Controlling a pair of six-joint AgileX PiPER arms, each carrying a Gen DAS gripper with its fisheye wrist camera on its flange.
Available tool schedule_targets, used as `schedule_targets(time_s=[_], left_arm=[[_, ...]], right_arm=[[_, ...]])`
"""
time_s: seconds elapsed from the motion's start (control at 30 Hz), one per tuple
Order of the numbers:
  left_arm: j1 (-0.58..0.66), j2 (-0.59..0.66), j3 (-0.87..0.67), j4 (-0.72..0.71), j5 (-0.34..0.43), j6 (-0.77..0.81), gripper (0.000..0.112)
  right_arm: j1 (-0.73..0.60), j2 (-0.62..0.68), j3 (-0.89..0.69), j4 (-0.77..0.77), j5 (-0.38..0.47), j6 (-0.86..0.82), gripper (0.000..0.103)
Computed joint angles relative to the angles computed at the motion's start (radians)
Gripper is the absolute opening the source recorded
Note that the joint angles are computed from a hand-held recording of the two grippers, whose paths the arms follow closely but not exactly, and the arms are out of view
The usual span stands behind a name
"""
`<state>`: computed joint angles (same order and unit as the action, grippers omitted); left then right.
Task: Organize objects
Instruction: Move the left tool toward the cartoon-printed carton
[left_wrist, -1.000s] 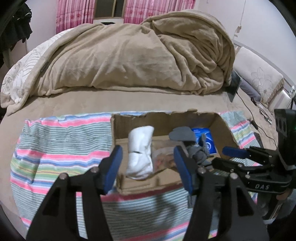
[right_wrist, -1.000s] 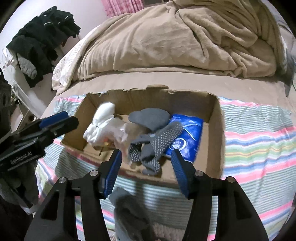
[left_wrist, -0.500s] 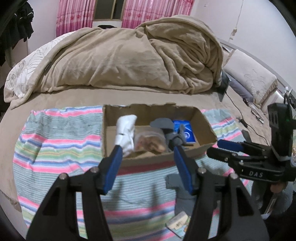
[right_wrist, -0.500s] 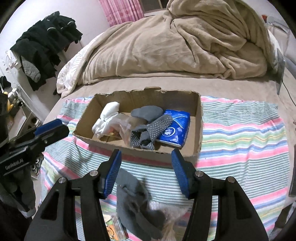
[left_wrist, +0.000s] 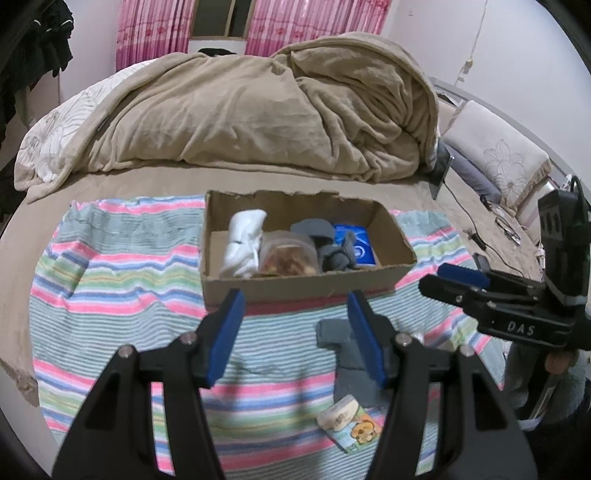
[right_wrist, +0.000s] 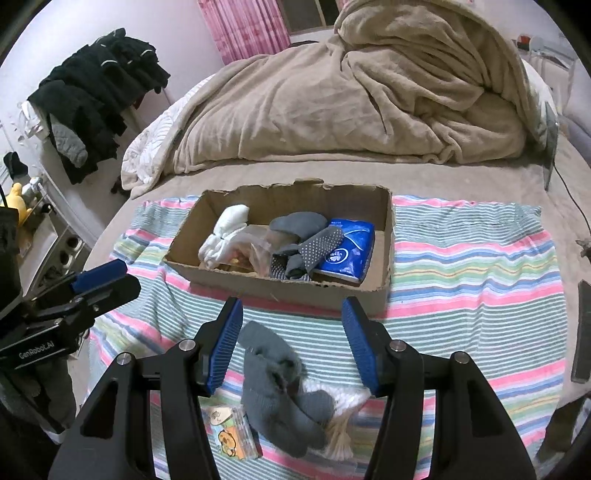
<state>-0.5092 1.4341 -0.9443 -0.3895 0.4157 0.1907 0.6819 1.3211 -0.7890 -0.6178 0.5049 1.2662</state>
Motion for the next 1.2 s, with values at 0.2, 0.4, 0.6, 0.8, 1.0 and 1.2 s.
schedule_targets(time_s=[0.2,0.4,0.6,0.8,1.0,1.2], left_arm=[[-0.034,-0.023,0.050,0.043,-0.017,-0.050,0.061],[-0.068,-0.015,0.085,0.085,-0.042,-0.115,0.061],[-0.087,0.013,0.101,0.078,-0.054,-0.117,0.061],[-0.091,0.037,0.136,0.025,-0.075,-0.076,0.061],[-0.100,0.057,0.180,-0.070,-0.101,-0.003,0.061],[-0.126,0.099,0.203,-0.204,-0.102,0.079,0.061]], right_arm=[[0.040,-0.043,0.040,-0.038,0.026,0.061,0.059],[0.054,-0.077,0.101,-0.056,0.013,0.108,0.059],[0.067,-0.080,0.155,-0.066,0.000,0.143,0.059],[0.081,-0.007,0.185,-0.054,-0.066,0.159,0.059],[0.122,0.051,0.183,-0.077,-0.079,0.192,0.059],[0.151,0.051,0.200,-0.096,-0.039,0.244,0.059]])
